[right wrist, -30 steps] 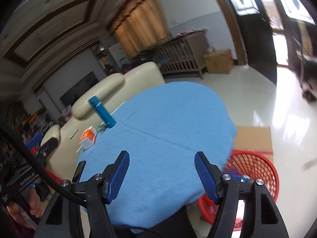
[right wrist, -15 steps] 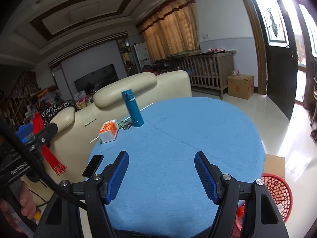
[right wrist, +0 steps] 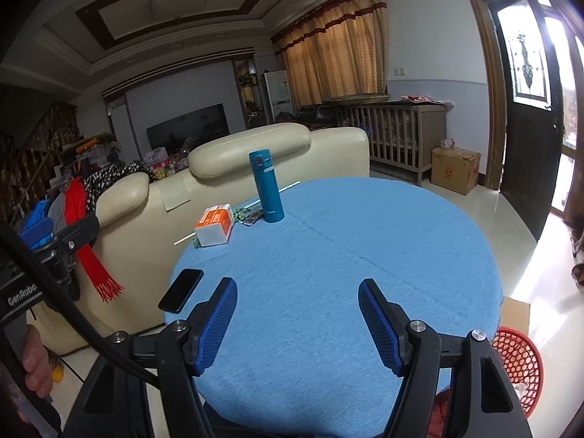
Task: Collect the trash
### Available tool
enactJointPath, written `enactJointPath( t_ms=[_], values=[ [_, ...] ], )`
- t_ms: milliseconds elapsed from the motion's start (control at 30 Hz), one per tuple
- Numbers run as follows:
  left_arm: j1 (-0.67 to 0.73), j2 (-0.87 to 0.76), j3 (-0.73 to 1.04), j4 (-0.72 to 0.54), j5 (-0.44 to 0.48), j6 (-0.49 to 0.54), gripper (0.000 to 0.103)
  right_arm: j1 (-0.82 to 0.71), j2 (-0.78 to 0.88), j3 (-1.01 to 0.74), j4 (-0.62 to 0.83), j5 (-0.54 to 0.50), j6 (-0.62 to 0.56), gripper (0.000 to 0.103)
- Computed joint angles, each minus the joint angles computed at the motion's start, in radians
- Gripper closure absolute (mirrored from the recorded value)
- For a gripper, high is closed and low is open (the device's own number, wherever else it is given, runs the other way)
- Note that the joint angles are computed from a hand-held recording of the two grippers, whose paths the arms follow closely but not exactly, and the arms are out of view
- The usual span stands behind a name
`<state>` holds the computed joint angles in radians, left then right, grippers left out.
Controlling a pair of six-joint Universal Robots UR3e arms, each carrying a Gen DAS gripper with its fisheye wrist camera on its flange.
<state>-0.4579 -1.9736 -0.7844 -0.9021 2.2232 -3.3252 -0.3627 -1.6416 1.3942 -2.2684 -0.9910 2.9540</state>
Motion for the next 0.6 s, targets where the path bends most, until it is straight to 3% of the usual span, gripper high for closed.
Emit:
enactJointPath(
  t_ms=[600],
  values=[
    [-0.002,0.029,-0.043,-0.005,-0.004,-0.019,0.004,0.0,-0.019,0.043,-0.027,-0.002,-0.024,0.031]
  ],
)
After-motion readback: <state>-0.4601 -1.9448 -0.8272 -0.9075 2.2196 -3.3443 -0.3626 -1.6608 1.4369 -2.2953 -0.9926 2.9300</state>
